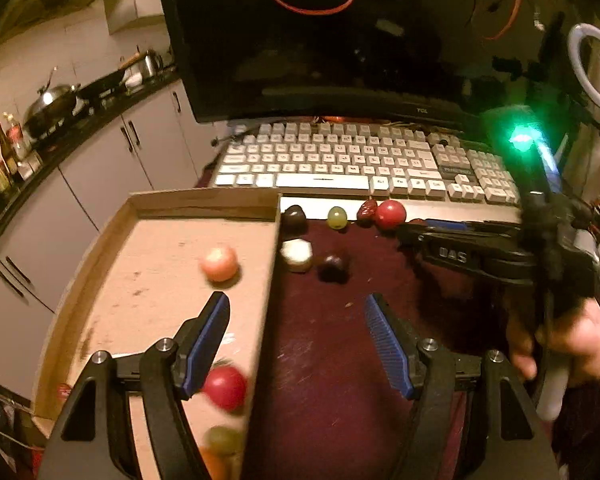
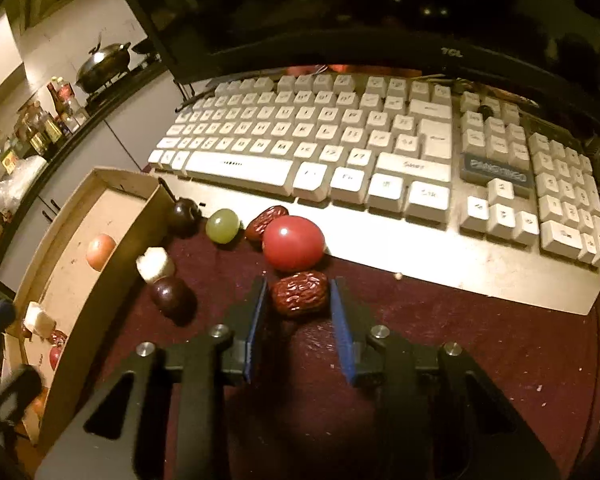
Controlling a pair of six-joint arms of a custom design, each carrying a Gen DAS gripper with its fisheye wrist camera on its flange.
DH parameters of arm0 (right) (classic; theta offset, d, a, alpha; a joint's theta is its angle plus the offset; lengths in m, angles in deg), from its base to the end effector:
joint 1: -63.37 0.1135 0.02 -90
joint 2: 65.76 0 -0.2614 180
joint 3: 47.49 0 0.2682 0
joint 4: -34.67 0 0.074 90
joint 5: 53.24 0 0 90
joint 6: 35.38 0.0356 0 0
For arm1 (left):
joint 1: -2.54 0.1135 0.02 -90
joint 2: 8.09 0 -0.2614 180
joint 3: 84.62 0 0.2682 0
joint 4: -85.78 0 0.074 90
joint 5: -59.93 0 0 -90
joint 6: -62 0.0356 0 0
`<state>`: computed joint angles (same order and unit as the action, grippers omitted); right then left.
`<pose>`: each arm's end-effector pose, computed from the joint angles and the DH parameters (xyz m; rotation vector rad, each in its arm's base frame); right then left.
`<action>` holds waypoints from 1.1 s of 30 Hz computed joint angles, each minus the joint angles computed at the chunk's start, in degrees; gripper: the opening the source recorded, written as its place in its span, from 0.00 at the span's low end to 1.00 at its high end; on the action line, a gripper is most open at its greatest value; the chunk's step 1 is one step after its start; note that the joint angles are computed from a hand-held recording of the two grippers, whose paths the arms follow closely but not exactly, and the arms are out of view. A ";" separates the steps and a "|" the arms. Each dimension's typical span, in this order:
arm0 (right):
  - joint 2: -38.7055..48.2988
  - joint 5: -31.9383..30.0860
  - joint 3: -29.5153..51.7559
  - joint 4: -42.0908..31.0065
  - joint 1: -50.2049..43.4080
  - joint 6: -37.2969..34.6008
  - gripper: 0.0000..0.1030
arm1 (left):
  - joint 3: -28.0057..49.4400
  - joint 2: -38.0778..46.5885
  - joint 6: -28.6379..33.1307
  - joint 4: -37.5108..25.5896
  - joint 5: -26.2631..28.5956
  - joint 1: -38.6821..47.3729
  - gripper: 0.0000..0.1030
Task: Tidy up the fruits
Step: 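Move both tools back over the fruit on the cloth, then grasp a red date with the right tool while the left tool grasps a dark plum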
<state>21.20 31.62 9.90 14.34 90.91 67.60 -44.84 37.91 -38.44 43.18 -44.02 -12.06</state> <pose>0.2733 0.1461 0.1585 -0.3550 2.4576 0.4183 0.1730 -0.0362 0.1908 -0.0230 2.3916 0.0908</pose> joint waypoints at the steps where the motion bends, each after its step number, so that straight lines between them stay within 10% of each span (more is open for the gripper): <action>1: -0.72 -0.73 -0.43 0.22 -0.73 -0.16 0.32 | 0.52 2.29 -1.37 1.22 -0.01 -0.33 0.68; 17: -6.33 -13.34 -3.41 1.69 -11.81 2.47 0.32 | 6.40 29.03 -10.85 15.80 -2.08 -0.49 0.60; 33: -7.03 -13.98 -3.80 2.16 -12.20 3.17 0.32 | 4.27 30.03 -7.35 20.16 -8.95 -4.21 0.34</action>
